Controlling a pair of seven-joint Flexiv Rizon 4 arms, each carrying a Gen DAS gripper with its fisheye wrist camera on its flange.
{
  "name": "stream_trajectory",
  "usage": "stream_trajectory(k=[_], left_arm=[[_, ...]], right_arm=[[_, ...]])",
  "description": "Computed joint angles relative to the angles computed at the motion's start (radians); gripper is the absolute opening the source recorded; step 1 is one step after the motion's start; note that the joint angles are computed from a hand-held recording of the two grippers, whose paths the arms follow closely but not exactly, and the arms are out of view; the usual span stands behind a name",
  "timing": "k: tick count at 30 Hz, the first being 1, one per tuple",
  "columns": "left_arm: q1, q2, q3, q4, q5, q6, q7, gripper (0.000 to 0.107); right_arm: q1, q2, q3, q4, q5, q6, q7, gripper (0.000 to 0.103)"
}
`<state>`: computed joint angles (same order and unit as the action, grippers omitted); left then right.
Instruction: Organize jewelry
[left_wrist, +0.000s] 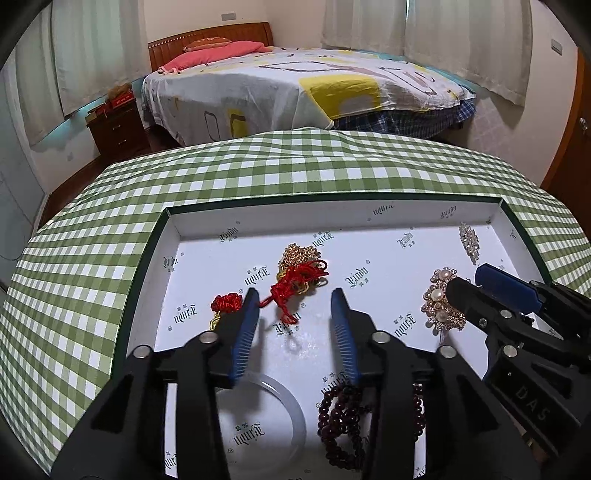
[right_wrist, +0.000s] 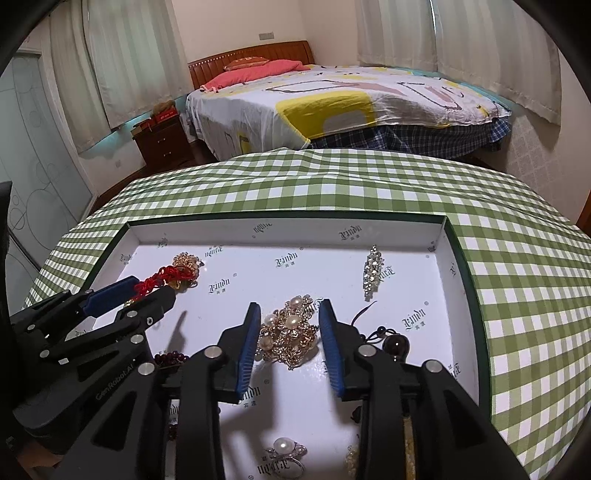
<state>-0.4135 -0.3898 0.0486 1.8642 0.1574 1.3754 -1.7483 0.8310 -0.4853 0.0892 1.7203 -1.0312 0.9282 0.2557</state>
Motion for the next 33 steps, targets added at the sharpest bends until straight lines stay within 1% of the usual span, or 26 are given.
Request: stream_trajectory(k=[3, 4, 7, 9, 12, 14, 17, 19, 23, 25, 29, 31, 33], left_arm=[[0.009, 0.005, -0.011, 0.010, -0.008, 0.008, 0.011, 0.048], [0.010, 0.006, -0.012, 0.013, -0.011, 0.011, 0.012, 0.053], [0.013, 0.008, -0.015, 0.021, -0.019, 0.023, 0.013, 0.062], [0.020, 0.010, -0.023, 0.029, -0.032, 0.027, 0.021, 0.062], [0.025, 0.014, -0.028, 0.040, -0.046, 0.038, 0.030, 0.069], [0.019, 0.016, -0.018, 0.043, -0.043, 0.049, 0.025, 0.076], [0.009, 0.025, -0.002, 0.052, -0.035, 0.067, 0.012, 0.082], [0.007, 0.032, 0.004, 0.059, -0.033, 0.072, 0.006, 0.087], [0.000, 0.054, 0.019, 0.081, -0.019, 0.093, -0.014, 0.089], [-0.010, 0.068, 0.036, 0.088, -0.001, 0.099, -0.031, 0.090], [-0.038, 0.107, 0.082, 0.109, 0.064, 0.116, -0.086, 0.091], [-0.053, 0.135, 0.107, 0.125, 0.111, 0.121, -0.129, 0.093], [-0.040, 0.167, 0.100, 0.152, 0.136, 0.128, -0.149, 0.093]], right_arm=[[0.001, 0.005, -0.002, 0.007, -0.009, 0.000, 0.013, 0.038], [0.002, 0.008, -0.003, 0.010, -0.014, 0.000, 0.019, 0.040], [0.003, 0.016, -0.003, 0.019, -0.032, -0.008, 0.040, 0.046], [0.002, 0.019, 0.000, 0.021, -0.037, -0.015, 0.046, 0.050], [0.003, 0.030, 0.004, 0.029, -0.048, -0.034, 0.062, 0.056], [0.001, 0.038, 0.008, 0.038, -0.058, -0.041, 0.078, 0.062], [-0.001, 0.050, 0.016, 0.050, -0.070, -0.059, 0.096, 0.069], [-0.002, 0.057, 0.022, 0.057, -0.076, -0.071, 0.105, 0.071], [-0.003, 0.078, 0.033, 0.075, -0.099, -0.093, 0.141, 0.079], [-0.001, 0.089, 0.041, 0.083, -0.107, -0.115, 0.152, 0.080], [0.003, 0.107, 0.064, 0.091, -0.096, -0.162, 0.149, 0.081], [0.009, 0.119, 0.076, 0.100, -0.093, -0.189, 0.157, 0.081], [0.014, 0.130, 0.087, 0.110, -0.092, -0.205, 0.171, 0.081]])
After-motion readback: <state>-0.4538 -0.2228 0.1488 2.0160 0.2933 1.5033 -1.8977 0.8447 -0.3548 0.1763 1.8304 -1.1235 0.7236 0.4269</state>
